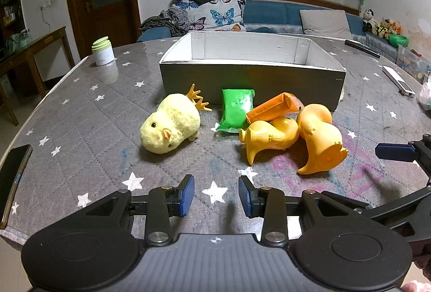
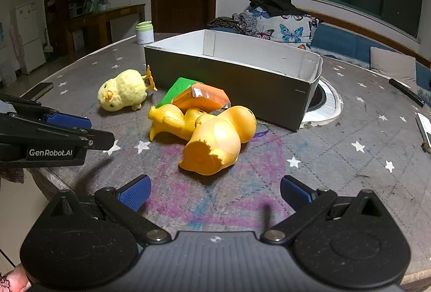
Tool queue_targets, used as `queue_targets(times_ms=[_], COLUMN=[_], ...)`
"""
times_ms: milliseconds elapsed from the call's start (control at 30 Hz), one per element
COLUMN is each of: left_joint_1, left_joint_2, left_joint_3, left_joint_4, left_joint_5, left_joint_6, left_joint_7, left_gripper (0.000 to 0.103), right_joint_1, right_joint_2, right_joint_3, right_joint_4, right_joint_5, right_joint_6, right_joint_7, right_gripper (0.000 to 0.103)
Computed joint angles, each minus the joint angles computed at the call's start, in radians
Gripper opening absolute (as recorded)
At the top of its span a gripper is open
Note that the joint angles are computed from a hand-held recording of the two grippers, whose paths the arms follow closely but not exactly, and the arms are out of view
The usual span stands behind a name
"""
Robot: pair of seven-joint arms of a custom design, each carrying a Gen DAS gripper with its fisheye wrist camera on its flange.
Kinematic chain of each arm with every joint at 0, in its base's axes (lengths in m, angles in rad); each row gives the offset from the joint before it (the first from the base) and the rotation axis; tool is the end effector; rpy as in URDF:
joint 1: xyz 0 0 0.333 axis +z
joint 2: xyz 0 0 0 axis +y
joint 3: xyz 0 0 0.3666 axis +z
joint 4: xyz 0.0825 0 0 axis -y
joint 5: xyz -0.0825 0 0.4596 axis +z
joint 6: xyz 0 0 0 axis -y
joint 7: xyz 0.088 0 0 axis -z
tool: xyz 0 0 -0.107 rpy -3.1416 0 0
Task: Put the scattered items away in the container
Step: 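Move both tools toward the yellow rubber ducks beside the box, then grasp the large yellow rubber duck with both tools together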
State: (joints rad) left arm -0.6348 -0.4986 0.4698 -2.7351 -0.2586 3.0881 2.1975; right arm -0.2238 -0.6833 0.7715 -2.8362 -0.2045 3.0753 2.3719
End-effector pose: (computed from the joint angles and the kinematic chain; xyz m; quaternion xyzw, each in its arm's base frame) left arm 0.4515 -0.0523 0.4408 -0.4681 0.7856 -0.3349 0.2272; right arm 0.3590 0.2225 0.4095 -0.6425 0.6378 -0.3070 0.2934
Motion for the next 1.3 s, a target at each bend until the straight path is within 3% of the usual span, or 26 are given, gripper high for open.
queue_targets(times_ms=[733,800,1300], left_joint_1=[-0.076,-0.083,-0.136], left_joint_2=[0.004,0.005,-0.009], left_joint_3=[0.047,0.047,0.059], left_joint_4=[0.048,0.054,0.129], left_joint_5=[-0.106,-0.129,-0.365], left_joint_6=[-0.053,-0.063,-0.236], left_joint_7=[0.105,0.129,0.361], left_gripper=[0.039,0.039,0.038], right_joint_1=[-0.046,-0.049,-0.048], right_joint_2=[0.023,0.031,0.117], right_joint_3=[0.025,0.024,-0.004], right_joint_4=[0.001,0.001,0.013], right_joint_5=[0.057,0.071,0.189], right_joint_6=[0.082,0.092,0.149], right_joint_7=[-0.048,-0.059,-0.176], right_gripper=[0.102,0.098,0.088])
